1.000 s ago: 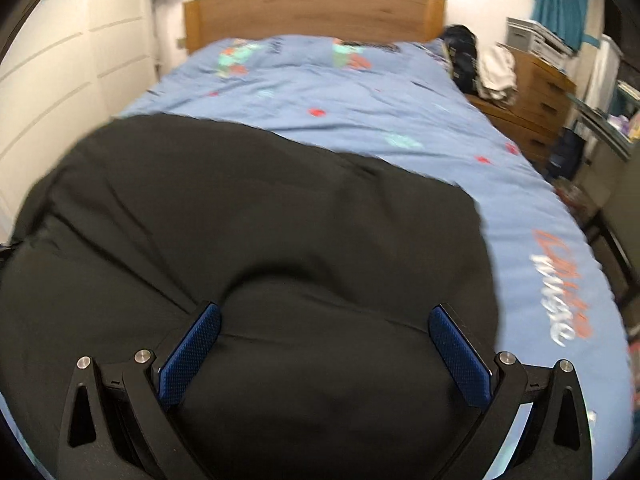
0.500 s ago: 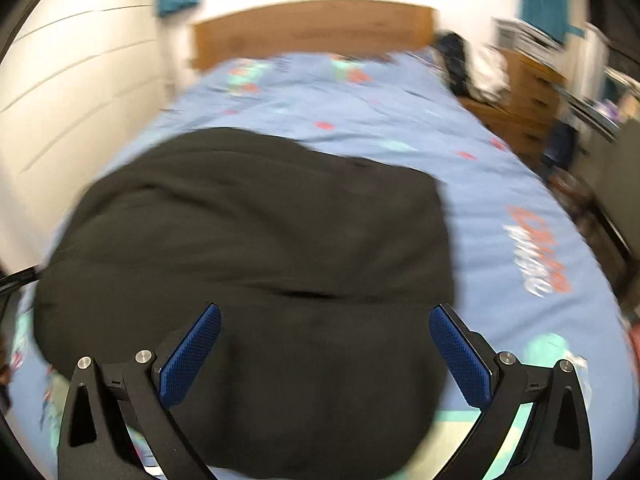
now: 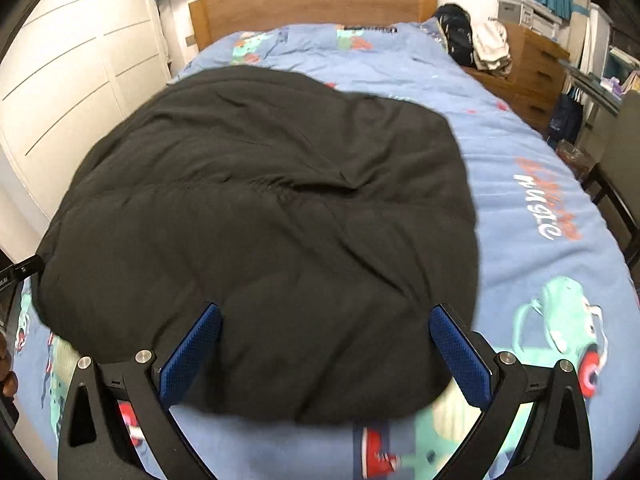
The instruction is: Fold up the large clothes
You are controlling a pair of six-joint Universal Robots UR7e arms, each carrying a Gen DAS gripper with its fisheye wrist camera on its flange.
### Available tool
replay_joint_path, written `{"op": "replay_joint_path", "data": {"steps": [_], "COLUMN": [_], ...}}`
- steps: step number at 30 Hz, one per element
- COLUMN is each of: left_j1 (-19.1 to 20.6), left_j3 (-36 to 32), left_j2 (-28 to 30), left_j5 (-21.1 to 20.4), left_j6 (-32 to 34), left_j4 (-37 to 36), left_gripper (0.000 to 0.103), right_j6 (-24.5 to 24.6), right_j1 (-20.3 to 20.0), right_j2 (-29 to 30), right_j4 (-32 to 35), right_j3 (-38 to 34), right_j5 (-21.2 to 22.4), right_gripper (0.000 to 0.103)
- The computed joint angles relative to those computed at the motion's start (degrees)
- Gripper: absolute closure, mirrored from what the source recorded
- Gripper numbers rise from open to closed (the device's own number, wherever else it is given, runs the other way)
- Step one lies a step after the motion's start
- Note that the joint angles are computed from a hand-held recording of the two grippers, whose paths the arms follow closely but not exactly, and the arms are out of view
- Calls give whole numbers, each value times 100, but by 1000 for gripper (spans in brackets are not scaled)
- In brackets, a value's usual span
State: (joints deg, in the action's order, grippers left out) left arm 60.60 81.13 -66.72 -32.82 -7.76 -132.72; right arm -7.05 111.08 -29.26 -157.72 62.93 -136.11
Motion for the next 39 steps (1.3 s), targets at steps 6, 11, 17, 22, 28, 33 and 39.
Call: {"op": "replay_joint_path", "data": {"steps": [6, 11, 17, 22, 28, 33, 39], "left_j1": [-555, -1045, -1515, -1716, -1782, -1753, -1671], "left_j3": [1541, 2464, 3139, 3413, 3584, 3612, 3622], "left_j2": [-1117, -1898, -2566, -2951, -3059, -3001, -2927], "left_j5": [268, 534, 678, 623, 578, 549, 486], "left_j6": [10, -128, -540, -1174, -1365, -1298, -1161], "left_j4": [-481, -379, 59, 771, 976, 856, 698], "left_gripper": [26, 26, 25, 26, 25, 26, 26], "right_j6": [-202, -48, 5, 41, 42, 10, -50], "right_j1": [338, 556, 792, 912, 967, 983, 956], "right_j2": [-667, -1164, -1484, -1660, -1734, -1715, -1666], "right_j4": [-1269, -1990, -2437, -2808, -3129, -3328, -3440], "right_j3": [1476, 2528, 3216, 3656, 3989, 4099, 4107], "right_j5": [-12, -51, -93, -153, -214, -316, -354], "right_gripper": [1, 1, 1, 1, 1, 1, 1]}}
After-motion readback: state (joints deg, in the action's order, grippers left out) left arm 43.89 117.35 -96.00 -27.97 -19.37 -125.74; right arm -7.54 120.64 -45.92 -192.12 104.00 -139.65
